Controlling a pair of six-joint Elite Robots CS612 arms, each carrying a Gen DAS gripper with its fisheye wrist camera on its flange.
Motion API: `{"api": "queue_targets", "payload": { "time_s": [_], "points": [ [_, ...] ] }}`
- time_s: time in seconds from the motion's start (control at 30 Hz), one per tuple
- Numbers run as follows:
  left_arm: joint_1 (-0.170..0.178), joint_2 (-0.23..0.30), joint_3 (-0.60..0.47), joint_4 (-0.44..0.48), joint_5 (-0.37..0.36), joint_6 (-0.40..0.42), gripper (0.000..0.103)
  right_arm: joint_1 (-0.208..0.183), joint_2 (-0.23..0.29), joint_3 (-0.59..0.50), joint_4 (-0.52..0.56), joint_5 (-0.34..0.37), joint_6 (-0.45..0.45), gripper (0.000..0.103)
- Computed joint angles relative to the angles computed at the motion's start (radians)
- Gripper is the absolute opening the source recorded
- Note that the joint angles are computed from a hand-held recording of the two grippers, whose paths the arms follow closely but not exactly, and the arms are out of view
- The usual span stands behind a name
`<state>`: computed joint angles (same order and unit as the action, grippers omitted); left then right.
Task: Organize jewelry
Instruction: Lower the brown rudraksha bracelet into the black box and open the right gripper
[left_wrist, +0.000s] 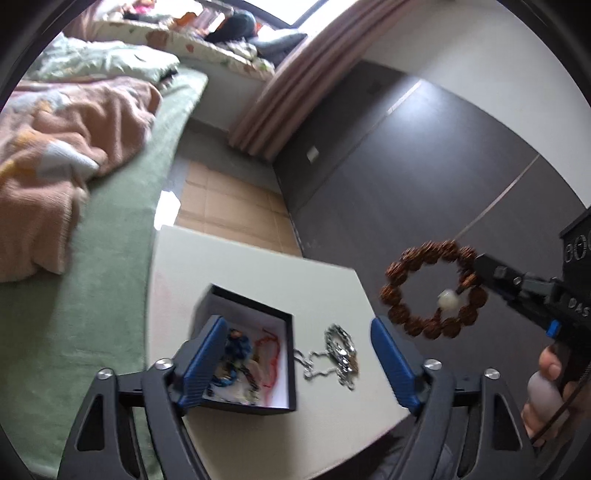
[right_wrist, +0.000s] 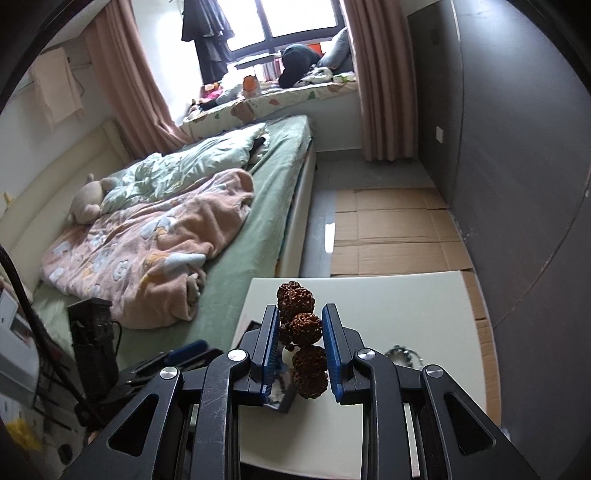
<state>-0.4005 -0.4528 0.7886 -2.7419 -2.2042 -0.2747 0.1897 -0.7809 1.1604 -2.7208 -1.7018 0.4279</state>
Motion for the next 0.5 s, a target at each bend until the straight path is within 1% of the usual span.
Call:
{"api": "queue_targets", "payload": {
  "time_s": [0.07, 0.13, 0.33, 0.5],
  "points": [
    [0.004, -0.012, 0.017, 0.01, 0.033, 0.013, 0.081, 0.002, 0.015, -0.017, 0.011, 0.014, -0.001, 0.025],
    [0.01, -0.018, 0.026, 0.014, 0.044, 0.007, 0.081, 0.003, 0.033, -0.035, 0.025, 0.036, 0.003, 0.025],
    [0.023, -0.043, 0.075, -0.02, 0.119, -0.014, 0.081, 0.009, 0.091, -0.098, 0.065, 0.096, 0.007, 0.025],
    [0.03, -0.053, 0.097, -0.041, 0.143, -0.019, 0.081, 0.01, 0.135, -0.144, 0.089, 0.16, 0.026, 0.025]
  ]
}}
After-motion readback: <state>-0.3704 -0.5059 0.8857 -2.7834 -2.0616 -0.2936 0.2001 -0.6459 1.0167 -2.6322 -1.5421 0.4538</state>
